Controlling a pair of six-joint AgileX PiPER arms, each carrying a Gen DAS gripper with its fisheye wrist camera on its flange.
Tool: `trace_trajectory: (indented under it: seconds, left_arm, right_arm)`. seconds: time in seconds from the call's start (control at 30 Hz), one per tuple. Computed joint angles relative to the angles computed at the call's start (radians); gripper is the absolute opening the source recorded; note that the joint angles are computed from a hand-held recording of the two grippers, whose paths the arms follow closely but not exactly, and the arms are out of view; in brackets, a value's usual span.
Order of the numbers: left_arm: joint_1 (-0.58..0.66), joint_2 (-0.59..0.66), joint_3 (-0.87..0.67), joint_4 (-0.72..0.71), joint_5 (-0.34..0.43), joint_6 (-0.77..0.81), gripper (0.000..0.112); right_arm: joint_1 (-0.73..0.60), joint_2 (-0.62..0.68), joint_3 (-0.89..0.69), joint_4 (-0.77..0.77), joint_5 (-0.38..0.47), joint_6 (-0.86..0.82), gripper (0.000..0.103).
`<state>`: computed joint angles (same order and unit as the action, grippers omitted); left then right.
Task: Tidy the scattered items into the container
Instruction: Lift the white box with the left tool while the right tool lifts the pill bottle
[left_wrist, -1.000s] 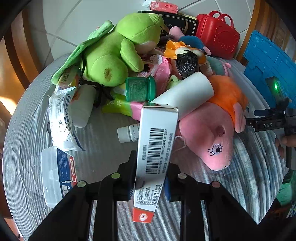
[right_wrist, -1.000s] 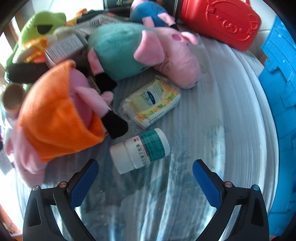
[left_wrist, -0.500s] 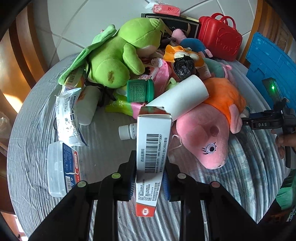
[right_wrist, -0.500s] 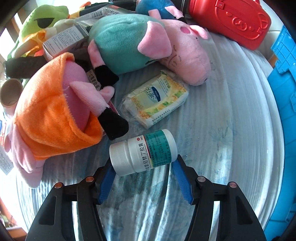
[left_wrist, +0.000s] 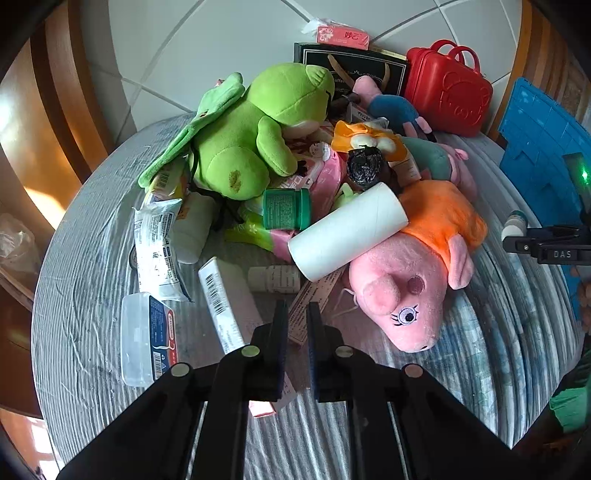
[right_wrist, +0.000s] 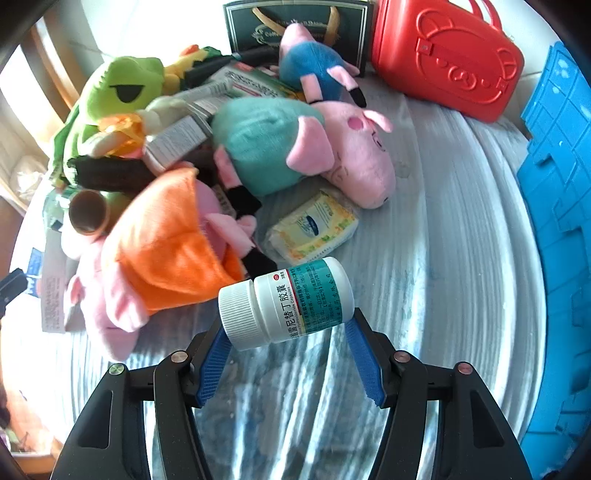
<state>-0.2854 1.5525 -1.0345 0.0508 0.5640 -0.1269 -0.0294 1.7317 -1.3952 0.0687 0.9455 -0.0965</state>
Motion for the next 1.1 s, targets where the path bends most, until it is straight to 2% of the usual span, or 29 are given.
trace_trajectory:
  seconds: [0.07, 0.1, 0.17, 0.2, 0.23, 0.27, 0.33, 0.43, 0.57, 0.67, 0.7, 0.73, 0.77, 0.9, 1.1]
  left_arm:
    - [0.005, 0.017, 0.0, 0.044, -0.002, -0.058, 0.01]
    - [0.015, 0.029, -0.002, 0.053, -0.004, -0.083, 0.011]
    - [0.039, 0.058, -0.008, 0.073, -0.007, -0.137, 0.039]
    - [0.055, 0.071, -0.009, 0.069, -0.009, -0.154, 0.073]
    - [0.069, 0.077, -0.003, 0.075, -0.02, -0.183, 0.09]
    - [0.082, 0.084, 0.002, 0.081, -0.029, -0.211, 0.091]
    - [0.098, 0.124, -0.018, 0.089, -0.008, -0.242, 0.091]
    - [0.075, 0.207, -0.064, 0.231, 0.049, -0.38, 0.091]
    - [0.081, 0.291, -0.098, 0.258, 0.043, -0.432, 0.089]
    - [0.088, 0.335, -0.113, 0.253, 0.015, -0.435, 0.077]
    - [0.095, 0.331, -0.105, 0.232, -0.014, -0.419, 0.066]
    - [0.094, 0.331, -0.107, 0.222, -0.023, -0.405, 0.048]
    - [0.082, 0.333, -0.116, 0.243, -0.014, -0.412, 0.041]
    - [0.053, 0.314, -0.107, 0.28, 0.003, -0.434, 0.041]
    - [0.03, 0.212, -0.064, 0.31, 0.043, -0.477, 0.041]
  right_arm:
    - [-0.021, -0.023, 0.031, 0.014, -0.016, -0.034, 0.061]
    - [-0.049, -0.043, 0.091, 0.034, -0.052, -0.078, 0.061]
    - [-0.047, -0.068, 0.149, 0.038, -0.089, -0.082, 0.061]
    - [-0.055, -0.067, 0.152, 0.042, -0.091, -0.091, 0.061]
    - [-0.088, -0.048, 0.15, 0.062, -0.103, -0.132, 0.061]
    - [-0.095, -0.042, 0.143, 0.065, -0.1, -0.137, 0.061]
    - [-0.103, -0.02, 0.125, 0.069, -0.099, -0.145, 0.061]
    - [-0.107, -0.014, 0.14, 0.069, -0.11, -0.15, 0.061]
    - [-0.104, -0.016, 0.148, 0.069, -0.11, -0.15, 0.061]
    - [-0.101, -0.009, 0.143, 0.066, -0.11, -0.145, 0.061]
    - [-0.101, -0.007, 0.142, 0.065, -0.11, -0.143, 0.061]
    - [-0.102, -0.005, 0.141, 0.064, -0.109, -0.142, 0.061]
    - [-0.103, -0.002, 0.139, 0.063, -0.108, -0.142, 0.061]
    - [-0.107, -0.002, 0.141, 0.06, -0.109, -0.135, 0.061]
    - [-0.107, -0.022, 0.127, 0.076, -0.095, -0.142, 0.061]
